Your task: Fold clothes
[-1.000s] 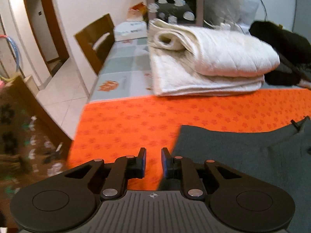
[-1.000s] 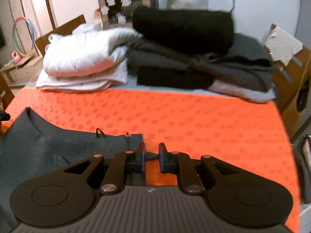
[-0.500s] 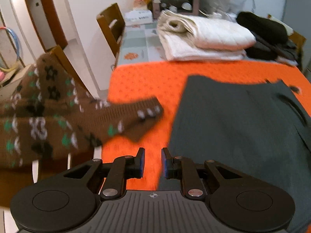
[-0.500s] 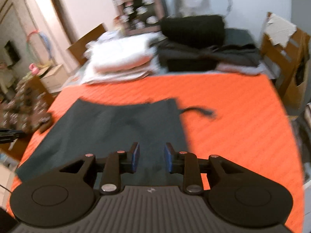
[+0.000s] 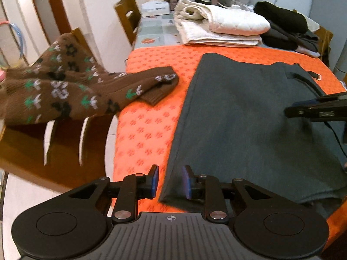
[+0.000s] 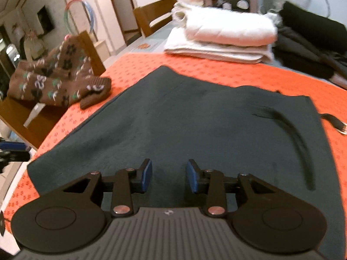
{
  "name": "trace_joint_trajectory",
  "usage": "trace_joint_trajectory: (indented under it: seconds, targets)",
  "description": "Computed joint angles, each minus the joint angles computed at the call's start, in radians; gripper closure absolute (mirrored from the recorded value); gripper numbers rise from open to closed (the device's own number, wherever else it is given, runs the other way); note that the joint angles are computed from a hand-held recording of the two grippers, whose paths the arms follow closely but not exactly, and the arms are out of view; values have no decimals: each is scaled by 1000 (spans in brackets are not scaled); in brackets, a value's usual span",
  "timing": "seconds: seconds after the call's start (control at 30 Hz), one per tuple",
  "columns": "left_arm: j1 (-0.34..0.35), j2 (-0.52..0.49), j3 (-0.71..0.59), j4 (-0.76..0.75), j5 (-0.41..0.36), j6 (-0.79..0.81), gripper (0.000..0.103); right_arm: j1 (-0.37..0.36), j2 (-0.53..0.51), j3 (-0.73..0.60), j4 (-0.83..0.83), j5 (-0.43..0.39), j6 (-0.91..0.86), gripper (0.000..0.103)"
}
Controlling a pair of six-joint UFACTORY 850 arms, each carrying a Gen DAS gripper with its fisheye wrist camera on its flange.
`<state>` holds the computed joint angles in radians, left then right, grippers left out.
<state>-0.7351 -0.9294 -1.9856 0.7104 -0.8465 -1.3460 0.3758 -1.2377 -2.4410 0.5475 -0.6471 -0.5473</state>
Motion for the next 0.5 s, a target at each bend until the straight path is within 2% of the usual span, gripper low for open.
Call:
trace_joint_trajectory:
  seconds: [0.1,0.2,0.37,0.5]
  targets:
    - [-6,31,56,16,-6,-62,75,16,-43,-58,-77,-12,19,61]
    - [-9,57,100,23,1,-96,74,17,-24,-42,-63,-19,-4,62]
    - [-4,80,142,26,50,-84,71,1,147,205,86,9,-180,62]
    - [2,70,137,18,78,-55,70,1,255,388,117,38,-222,62]
